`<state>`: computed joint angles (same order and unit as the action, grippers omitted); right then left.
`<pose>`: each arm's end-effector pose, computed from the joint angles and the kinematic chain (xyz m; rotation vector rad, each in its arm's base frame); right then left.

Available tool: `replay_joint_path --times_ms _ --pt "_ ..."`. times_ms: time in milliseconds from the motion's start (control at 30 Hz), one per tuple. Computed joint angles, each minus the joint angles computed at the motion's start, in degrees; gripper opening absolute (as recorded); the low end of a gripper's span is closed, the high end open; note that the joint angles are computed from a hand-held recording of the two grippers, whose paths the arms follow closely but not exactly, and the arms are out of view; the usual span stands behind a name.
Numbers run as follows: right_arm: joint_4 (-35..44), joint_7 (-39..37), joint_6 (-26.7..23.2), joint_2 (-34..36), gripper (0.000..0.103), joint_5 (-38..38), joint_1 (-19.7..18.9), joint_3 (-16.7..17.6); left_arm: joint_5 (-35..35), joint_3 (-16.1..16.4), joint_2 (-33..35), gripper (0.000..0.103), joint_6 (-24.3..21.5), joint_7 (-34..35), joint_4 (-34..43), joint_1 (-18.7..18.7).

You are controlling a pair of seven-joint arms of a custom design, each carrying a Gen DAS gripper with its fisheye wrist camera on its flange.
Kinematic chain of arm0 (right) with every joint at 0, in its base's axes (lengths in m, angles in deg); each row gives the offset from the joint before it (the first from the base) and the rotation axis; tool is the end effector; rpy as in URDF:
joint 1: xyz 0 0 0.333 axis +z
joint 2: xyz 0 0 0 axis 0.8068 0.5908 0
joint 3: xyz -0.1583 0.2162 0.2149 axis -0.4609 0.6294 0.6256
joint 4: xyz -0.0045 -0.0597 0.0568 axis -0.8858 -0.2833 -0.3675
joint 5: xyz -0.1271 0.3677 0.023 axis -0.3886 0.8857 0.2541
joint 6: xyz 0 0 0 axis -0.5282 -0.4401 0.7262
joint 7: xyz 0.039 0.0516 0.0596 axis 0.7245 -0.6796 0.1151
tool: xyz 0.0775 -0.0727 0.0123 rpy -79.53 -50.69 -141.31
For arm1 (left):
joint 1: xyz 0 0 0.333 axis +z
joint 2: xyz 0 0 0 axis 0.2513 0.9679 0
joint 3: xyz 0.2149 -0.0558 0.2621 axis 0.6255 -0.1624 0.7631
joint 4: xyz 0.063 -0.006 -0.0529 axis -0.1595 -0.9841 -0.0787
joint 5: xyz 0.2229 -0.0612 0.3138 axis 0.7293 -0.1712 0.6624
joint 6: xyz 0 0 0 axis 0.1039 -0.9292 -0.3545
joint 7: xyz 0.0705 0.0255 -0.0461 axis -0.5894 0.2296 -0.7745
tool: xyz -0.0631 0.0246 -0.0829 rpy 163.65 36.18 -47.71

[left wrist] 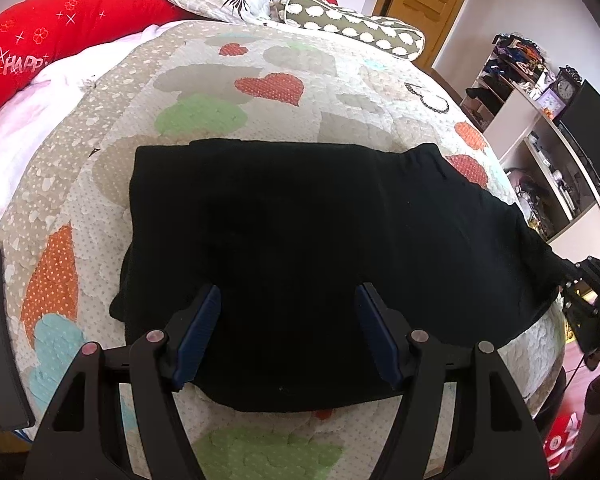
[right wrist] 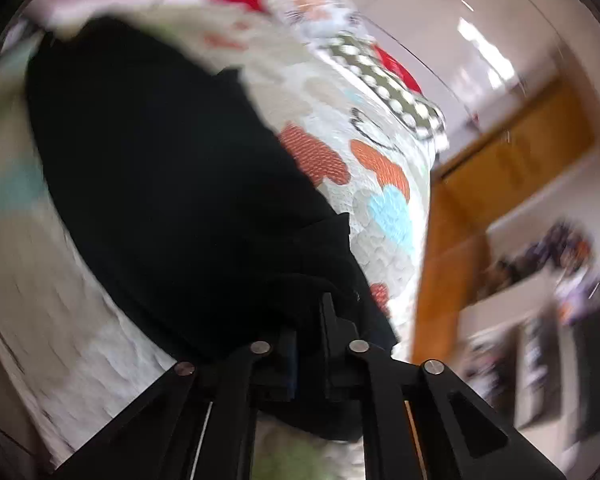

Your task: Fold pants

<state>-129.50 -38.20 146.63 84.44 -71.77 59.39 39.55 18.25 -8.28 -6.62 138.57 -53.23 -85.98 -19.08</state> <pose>0.6916 0.1884 0.3426 -2.4527 0.7506 -0.7772 0.5908 -0.4259 0.3331 -2.2673 1.5266 -0.6616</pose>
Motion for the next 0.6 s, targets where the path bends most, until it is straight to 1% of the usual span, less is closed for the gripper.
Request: replay_joint_path --times_ms 67,100,133,167,200,233,267,300,333,400,433,533,600 --pt "2.07 0.14 -3.89 0.97 0.005 6.29 -8.01 8.96 -0.09 -0.02 -0.02 0.069 0.28 -0.1 -0.18 0.05" --pt "3.41 0.3 -5.87 1.78 0.005 10.32 -11.44 12.62 -0.13 0.01 -0.01 0.069 0.37 -0.21 -0.22 0.04" --pt "4.86 1.18 -7.8 2.67 0.005 14.47 -14.02 15.09 -0.14 0.05 0.03 0.069 0.35 -0.32 -0.17 -0.03" --pt "5.79 1.93 -9.11 3.12 0.005 17.12 -14.83 15.56 -0.14 0.08 0.06 0.069 0.27 -0.37 -0.12 -0.1" --pt "6.61 4.51 -9.56 3.41 0.005 18.83 -14.16 14.03 -0.11 0.11 0.1 0.069 0.14 -0.43 -0.03 -0.19" --pt "6.97 7.33 -9.66 3.22 0.006 19.24 -11.73 10.54 -0.13 0.08 0.08 0.069 0.2 -0.42 -0.07 -0.16" --pt "7.77 10.49 -10.88 3.11 0.008 18.48 -8.41 5.97 -0.16 0.05 0.05 0.069 0.31 -0.39 -0.13 -0.12" --pt "8.43 13.12 -12.26 3.11 0.019 17.39 -5.64 2.11 -0.18 0.04 0.05 0.069 0.34 -0.39 -0.13 -0.13" --pt "8.31 14.42 -12.46 2.95 0.039 16.91 -4.4 0.23 -0.21 0.01 0.03 0.069 0.34 -0.36 -0.16 -0.14" --pt "6.68 15.27 -10.7 1.95 0.049 15.93 -3.25 -1.69 -0.15 0.03 -0.1 0.069 0.52 -0.43 -0.41 -0.18" --pt "6.08 14.8 -10.18 1.51 0.052 15.59 -3.46 -1.53 -0.12 0.06 -0.16 0.069 0.61 -0.54 -0.53 -0.2" --pt "2.56 11.62 -6.93 -1.18 0.056 13.97 -4.04 -0.37 -0.19 0.07 -0.14 0.069 0.73 -0.73 -0.61 -0.2" --pt "1.18 9.5 -5.55 -2.45 0.057 12.55 -4.27 0.27 -0.2 0.09 -0.01 0.069 0.42 -0.78 -0.32 -0.32"
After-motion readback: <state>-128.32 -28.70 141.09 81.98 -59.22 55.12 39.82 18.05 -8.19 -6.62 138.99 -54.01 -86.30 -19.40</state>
